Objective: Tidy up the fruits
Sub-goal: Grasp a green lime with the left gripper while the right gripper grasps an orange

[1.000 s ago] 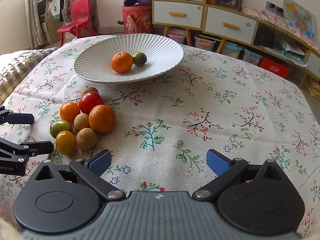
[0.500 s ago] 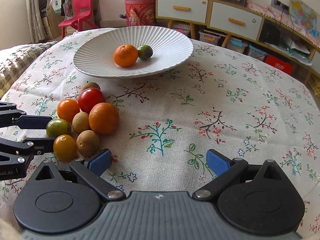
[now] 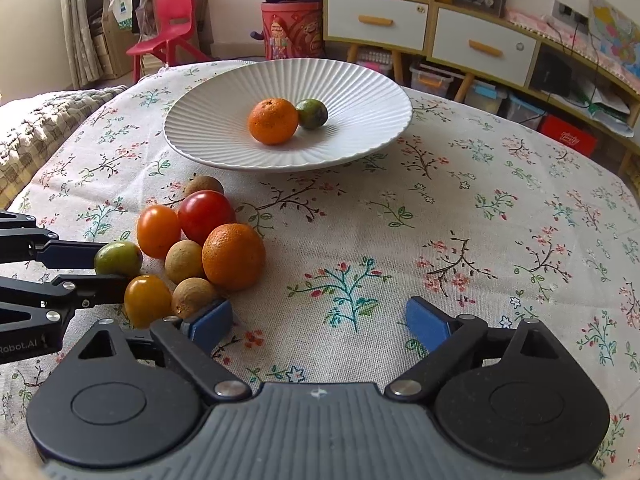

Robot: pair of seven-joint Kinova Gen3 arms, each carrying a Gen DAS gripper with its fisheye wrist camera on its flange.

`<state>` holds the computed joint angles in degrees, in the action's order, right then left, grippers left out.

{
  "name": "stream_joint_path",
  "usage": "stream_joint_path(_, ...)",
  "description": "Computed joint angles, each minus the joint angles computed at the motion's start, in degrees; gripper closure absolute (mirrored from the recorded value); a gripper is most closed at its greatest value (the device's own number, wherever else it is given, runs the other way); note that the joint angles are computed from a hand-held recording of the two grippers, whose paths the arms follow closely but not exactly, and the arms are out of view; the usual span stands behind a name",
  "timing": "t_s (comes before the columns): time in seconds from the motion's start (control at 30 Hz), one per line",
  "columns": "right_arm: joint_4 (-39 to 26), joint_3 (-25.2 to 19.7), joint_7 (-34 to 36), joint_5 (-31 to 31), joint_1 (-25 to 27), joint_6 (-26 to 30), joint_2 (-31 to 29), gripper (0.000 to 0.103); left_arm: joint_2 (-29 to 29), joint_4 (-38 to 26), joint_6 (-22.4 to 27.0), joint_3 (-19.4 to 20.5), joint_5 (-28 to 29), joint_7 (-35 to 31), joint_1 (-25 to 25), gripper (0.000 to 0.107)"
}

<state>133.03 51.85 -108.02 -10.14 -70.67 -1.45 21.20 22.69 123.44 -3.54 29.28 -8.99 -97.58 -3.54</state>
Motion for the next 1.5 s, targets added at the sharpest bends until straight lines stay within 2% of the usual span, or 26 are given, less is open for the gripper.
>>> stream_joint_path(0.07,-0.34,-0.95,0.18,0.16,0.70,-0.10,-0.26,0.015,-0.59,-0.43,0.99,-2.16,0.89,0.36,1.76,0.099)
stream_joint_path(0.2,-1.29,-4.96,0.85,0.48,4.07,0.03,-1.32,0.021,-1.02,-0.87,2.21,-3.46,2.46,0.46,2.33,0.099)
stream_joint_path(0.33,-2.24,-7.48,1.42,1.08,6.27,0.37,-1.65,0.033,-1.65,-1.04,3.13,-4.61,4.03,0.26,3.14,0.099)
stream_joint_path(0.5,-3.04,-8.20,0.52,1.30,7.08,0.82,-1.56,0.040,-1.83,-1.41,4.03,-4.49,5.68,-0.48,2.80,0.099)
stream_joint_path(0.77,-3.63,-12.00,-0.61,2.41,10.71,1.03,-2.52,0.053,-1.73,-1.80,4.38,-4.67,7.38,-1.73,2.80,0.099)
stream_joint_path(1.0,-3.82,-20.60,-0.54,4.28,18.83,1.35,-5.05,0.074,-1.77,-2.11,4.55,-5.40,8.58,-1.98,3.59,0.099)
stream_joint_path(1.27,-4.27,-19.37,-3.63,7.13,17.96,3.04,-5.74,0.075,-2.48,-1.95,3.93,-5.46,9.05,-1.51,3.63,0.099)
stream_joint_path(1.5,-4.15,-15.28,-7.20,9.90,14.28,3.41,-6.40,0.075,-3.11,-1.75,3.07,-4.05,8.46,-0.68,2.37,0.099)
